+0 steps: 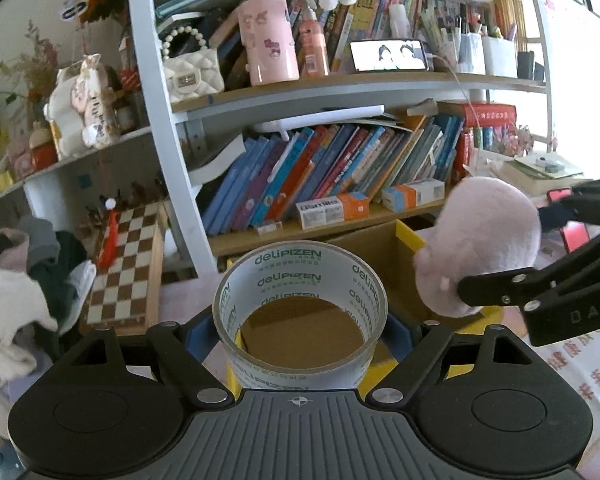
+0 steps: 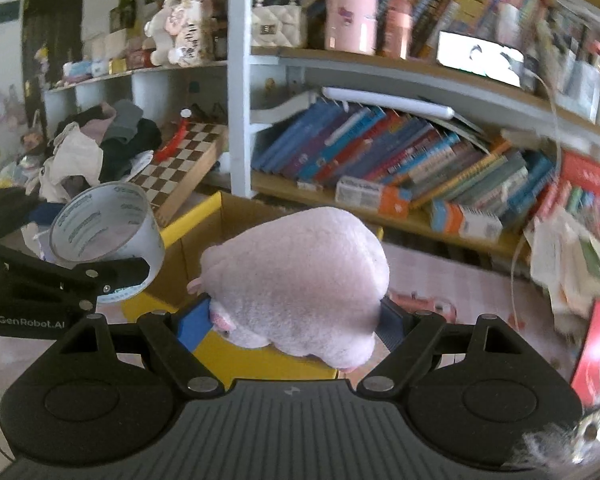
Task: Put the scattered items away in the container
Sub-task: 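Lift the tape roll and pig with both tools and carry them into the yellow box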
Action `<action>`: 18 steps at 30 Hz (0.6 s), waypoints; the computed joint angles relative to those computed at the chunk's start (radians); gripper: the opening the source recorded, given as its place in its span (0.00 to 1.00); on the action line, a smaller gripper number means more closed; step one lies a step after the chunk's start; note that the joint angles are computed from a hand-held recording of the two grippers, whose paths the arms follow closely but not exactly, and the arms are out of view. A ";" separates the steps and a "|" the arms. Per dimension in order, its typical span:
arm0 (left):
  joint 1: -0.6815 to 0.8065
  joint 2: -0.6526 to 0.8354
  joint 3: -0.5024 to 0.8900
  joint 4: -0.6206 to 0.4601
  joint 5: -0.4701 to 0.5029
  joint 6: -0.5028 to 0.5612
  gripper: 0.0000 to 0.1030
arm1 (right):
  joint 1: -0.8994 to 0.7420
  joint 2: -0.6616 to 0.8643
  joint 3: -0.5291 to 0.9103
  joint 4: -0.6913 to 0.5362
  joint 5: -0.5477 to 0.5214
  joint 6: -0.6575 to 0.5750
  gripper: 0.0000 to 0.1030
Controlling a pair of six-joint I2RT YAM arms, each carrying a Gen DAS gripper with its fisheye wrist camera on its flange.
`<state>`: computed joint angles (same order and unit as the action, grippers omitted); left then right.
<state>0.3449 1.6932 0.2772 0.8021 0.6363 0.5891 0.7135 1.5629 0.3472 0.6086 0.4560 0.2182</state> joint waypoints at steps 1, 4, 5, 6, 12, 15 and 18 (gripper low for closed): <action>-0.014 0.012 0.018 -0.004 -0.012 -0.001 0.82 | -0.020 0.023 0.023 0.007 -0.020 -0.038 0.80; -0.059 0.063 0.083 -0.019 -0.060 -0.009 0.82 | -0.077 0.095 0.094 0.013 -0.087 -0.143 0.80; -0.069 0.082 0.109 -0.032 -0.073 -0.010 0.82 | -0.093 0.119 0.117 0.014 -0.107 -0.173 0.80; -0.076 0.102 0.136 -0.050 -0.083 -0.009 0.82 | -0.110 0.142 0.141 0.009 -0.128 -0.203 0.80; -0.152 0.234 0.308 -0.152 -0.187 0.013 0.82 | -0.196 0.306 0.324 -0.075 -0.269 -0.377 0.80; -0.191 0.305 0.401 -0.212 -0.244 0.030 0.82 | -0.231 0.403 0.439 -0.153 -0.324 -0.457 0.80; -0.226 0.356 0.469 -0.238 -0.277 0.070 0.82 | -0.257 0.496 0.550 -0.230 -0.361 -0.526 0.80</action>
<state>0.1187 2.0493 0.7459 0.5640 0.3594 0.6587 0.4562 2.0587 0.8976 0.3783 0.0946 -0.3082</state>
